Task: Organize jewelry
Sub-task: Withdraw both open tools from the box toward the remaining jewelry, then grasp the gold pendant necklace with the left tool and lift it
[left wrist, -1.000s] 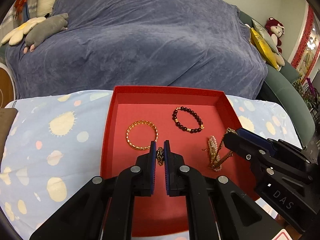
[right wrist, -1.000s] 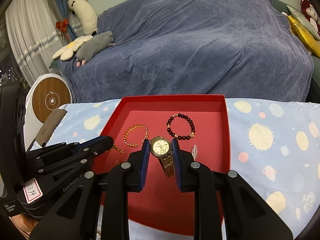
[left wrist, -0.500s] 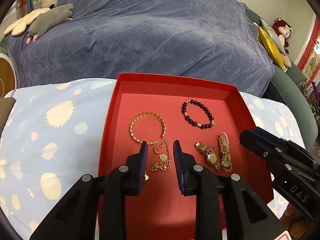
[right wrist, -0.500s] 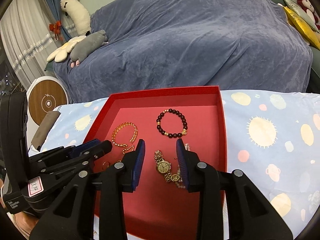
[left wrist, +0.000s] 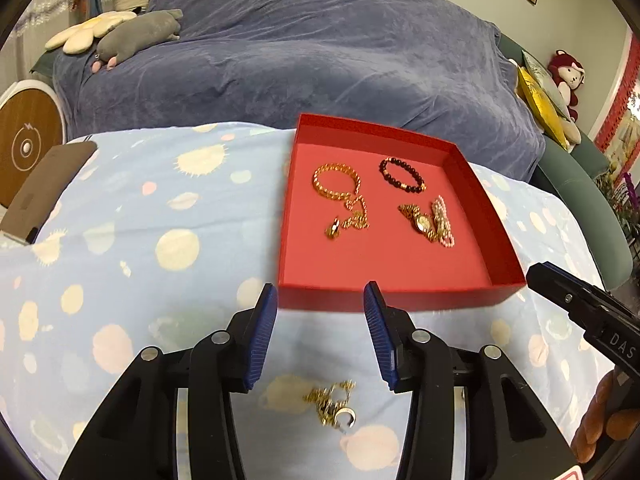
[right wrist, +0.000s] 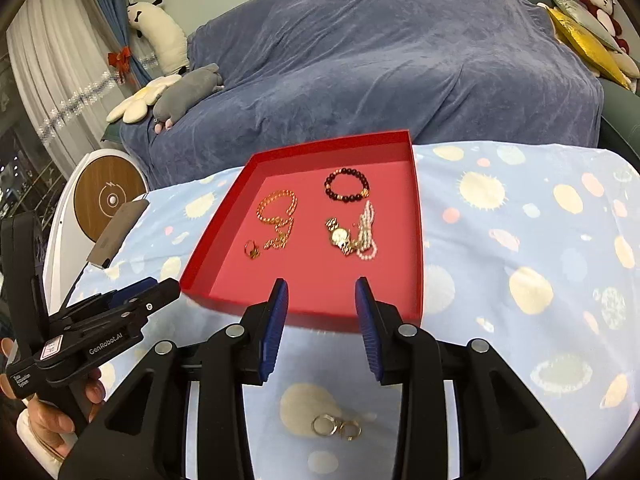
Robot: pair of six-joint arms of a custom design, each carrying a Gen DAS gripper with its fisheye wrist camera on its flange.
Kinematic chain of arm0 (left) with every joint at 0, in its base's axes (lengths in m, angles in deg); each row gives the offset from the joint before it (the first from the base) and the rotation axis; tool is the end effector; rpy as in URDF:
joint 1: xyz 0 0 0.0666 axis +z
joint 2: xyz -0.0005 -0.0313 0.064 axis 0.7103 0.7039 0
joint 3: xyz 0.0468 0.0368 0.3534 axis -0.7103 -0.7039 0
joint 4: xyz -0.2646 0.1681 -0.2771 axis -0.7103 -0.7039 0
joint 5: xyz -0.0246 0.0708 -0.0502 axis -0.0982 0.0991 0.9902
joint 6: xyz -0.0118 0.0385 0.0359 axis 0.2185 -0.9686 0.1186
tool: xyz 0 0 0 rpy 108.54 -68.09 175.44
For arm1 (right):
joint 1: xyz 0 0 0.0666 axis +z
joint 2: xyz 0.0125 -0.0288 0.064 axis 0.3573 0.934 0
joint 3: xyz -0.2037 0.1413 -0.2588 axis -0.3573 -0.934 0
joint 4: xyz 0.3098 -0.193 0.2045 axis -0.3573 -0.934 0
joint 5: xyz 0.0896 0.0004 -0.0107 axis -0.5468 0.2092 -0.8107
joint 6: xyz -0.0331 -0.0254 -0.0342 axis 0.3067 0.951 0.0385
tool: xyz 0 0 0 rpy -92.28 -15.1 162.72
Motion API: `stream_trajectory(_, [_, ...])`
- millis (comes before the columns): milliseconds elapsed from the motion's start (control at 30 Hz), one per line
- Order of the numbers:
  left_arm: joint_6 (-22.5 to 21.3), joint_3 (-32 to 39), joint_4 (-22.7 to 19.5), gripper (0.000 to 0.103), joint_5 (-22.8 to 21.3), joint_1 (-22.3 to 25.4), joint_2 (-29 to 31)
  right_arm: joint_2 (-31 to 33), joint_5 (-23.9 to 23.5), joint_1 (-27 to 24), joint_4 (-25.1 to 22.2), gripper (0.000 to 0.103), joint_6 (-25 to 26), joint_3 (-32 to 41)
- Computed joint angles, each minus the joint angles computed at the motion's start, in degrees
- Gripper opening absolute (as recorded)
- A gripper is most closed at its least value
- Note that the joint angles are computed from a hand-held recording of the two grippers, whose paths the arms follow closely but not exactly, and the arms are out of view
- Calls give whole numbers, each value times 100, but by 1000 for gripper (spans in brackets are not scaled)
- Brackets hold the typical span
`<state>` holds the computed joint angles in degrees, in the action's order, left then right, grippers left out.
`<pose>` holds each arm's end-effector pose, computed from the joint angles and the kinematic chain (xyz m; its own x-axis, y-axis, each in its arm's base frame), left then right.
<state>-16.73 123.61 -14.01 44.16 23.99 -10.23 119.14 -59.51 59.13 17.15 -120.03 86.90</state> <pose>0.4107 -0.1686 0.3651 -0.7350 0.2879 -0.6139 0.4783 0.8619 -0.1684 0.3181 0.2293 0.3664 -0.6415 0.3747 -0.6694 0.2634 0.9271 0.2666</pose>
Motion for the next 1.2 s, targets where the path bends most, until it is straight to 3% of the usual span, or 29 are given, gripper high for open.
stream_trajectory(133, [-132, -493, -93, 43, -2, 157, -455, -76, 277, 503, -290, 34, -368, -137])
stream_trajectory(300, [-288, -952, -238, 43, 60, 304, -754, -84, 151, 897, -264, 34, -766, -375])
stream_trajectory(600, [-668, -1251, -171, 43, -18, 181, -797, 280, -57, 1024, -224, 34, -661, -314])
stream_trajectory(933, [-407, -1105, 195, 43, -81, -102, -458, 335, -65, 1027, -274, 34, -597, -353])
stream_trajectory(1067, [-373, -1119, 295, 27, -224, -249, -389, 267, -38, 1010, -295, 34, -595, -394])
stream_trajectory(1100, [-397, -1113, 291, 19, -202, -261, -375, 251, -32, 1005, -302, 34, -597, -404])
stream_trajectory(1200, [-410, -1117, 340, 11, -209, -295, -360, 205, -8, 1002, -321, 34, -608, -431])
